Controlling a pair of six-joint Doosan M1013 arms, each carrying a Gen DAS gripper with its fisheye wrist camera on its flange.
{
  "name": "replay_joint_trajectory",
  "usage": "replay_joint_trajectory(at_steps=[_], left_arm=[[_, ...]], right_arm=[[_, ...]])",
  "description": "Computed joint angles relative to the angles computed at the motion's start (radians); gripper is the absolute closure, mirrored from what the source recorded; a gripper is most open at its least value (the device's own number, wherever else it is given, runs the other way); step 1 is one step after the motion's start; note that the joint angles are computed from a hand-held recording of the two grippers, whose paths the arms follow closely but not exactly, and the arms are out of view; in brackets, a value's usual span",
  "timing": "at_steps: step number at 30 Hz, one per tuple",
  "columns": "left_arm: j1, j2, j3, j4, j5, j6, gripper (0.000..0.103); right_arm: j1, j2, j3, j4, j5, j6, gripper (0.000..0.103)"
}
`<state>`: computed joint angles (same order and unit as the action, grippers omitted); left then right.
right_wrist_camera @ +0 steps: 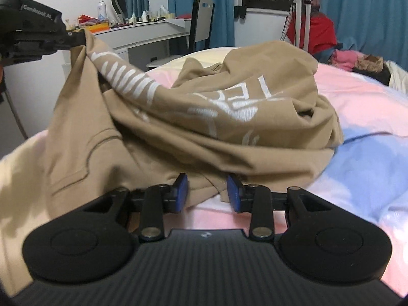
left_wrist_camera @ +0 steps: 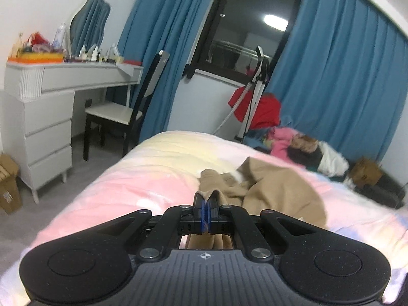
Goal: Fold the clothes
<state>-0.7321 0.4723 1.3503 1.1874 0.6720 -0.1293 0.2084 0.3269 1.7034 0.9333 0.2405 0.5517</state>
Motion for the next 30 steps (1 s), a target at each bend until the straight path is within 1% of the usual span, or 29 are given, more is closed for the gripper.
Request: replay_joint_trajectory(at_steps=[3,4,6,8,9,10,11,12,13,15,17,18,19,20,21,22,24,27,28,30], left_arm=[[0.003,0.021,-0.029,-0.069,-0.002,0.073,0.101],[0.001,0.027,-0.038,-0.086,0.009,0.089,0.101],[-0.002,0.036,-0.052,-0.099,0.029,0.105,0.101],[-0.003,0.037,-0.057,-0.105,0.032,0.105,0.101],[-0.003,0.034,-0.055,-0.104,0.027,0.097,0.101],[-0.002,0.030,-0.050,-0.098,0.021,0.087,0.101],[-0.002,0.027,-0.045,-0.089,0.014,0.075,0.101],[-0.002,0.025,-0.041,-0.081,0.010,0.068,0.101],[-0.002,0.023,-0.039,-0.075,0.005,0.062,0.101],[-0.002,0.023,-0.037,-0.073,0.002,0.065,0.101],[-0.003,0.024,-0.036,-0.071,0.000,0.070,0.101],[-0.003,0.025,-0.037,-0.072,0.001,0.077,0.101],[-0.003,0.025,-0.038,-0.074,0.001,0.085,0.101],[-0.003,0.026,-0.037,-0.076,0.000,0.092,0.101],[-0.004,0.025,-0.037,-0.078,-0.002,0.098,0.101],[-0.004,0.025,-0.036,-0.081,-0.003,0.104,0.101],[-0.006,0.025,-0.036,-0.083,-0.005,0.110,0.101],[-0.006,0.020,-0.026,-0.083,-0.029,0.112,0.100],[-0.005,0.016,-0.021,-0.087,-0.043,0.112,0.100],[-0.004,0.006,-0.007,-0.093,-0.084,0.105,0.100]], right_arm=[[0.008,-0.004,0.004,-0.037,-0.036,0.023,0.066],[0.011,-0.007,0.007,-0.060,-0.055,0.030,0.066],[0.015,-0.015,0.016,-0.119,-0.096,0.068,0.066],[0.014,-0.021,0.021,-0.161,-0.111,0.114,0.066],[0.011,-0.022,0.020,-0.153,-0.104,0.112,0.066],[0.006,-0.020,0.017,-0.123,-0.085,0.088,0.066],[0.001,-0.014,0.009,-0.125,-0.060,0.088,0.066],[-0.002,-0.005,-0.003,-0.149,-0.030,0.104,0.061],[-0.004,0.002,-0.008,-0.135,-0.019,0.076,0.055],[-0.003,0.013,-0.007,-0.055,-0.027,-0.037,0.055],[-0.002,0.020,-0.014,-0.063,-0.022,-0.038,0.055],[-0.003,0.020,-0.017,-0.078,-0.018,-0.012,0.062],[-0.005,0.018,-0.019,-0.113,-0.018,0.036,0.073],[-0.008,0.013,-0.020,-0.137,-0.017,0.076,0.077],[-0.012,0.008,-0.020,-0.140,-0.013,0.096,0.086],[-0.016,0.002,-0.018,-0.138,-0.013,0.114,0.087],[-0.030,-0.018,-0.010,-0.046,-0.005,0.067,0.087],[-0.061,-0.061,0.015,0.177,0.040,-0.080,0.087],[-0.073,-0.077,0.025,0.222,0.060,-0.102,0.087],[-0.097,-0.104,0.040,0.267,0.094,-0.113,0.087]])
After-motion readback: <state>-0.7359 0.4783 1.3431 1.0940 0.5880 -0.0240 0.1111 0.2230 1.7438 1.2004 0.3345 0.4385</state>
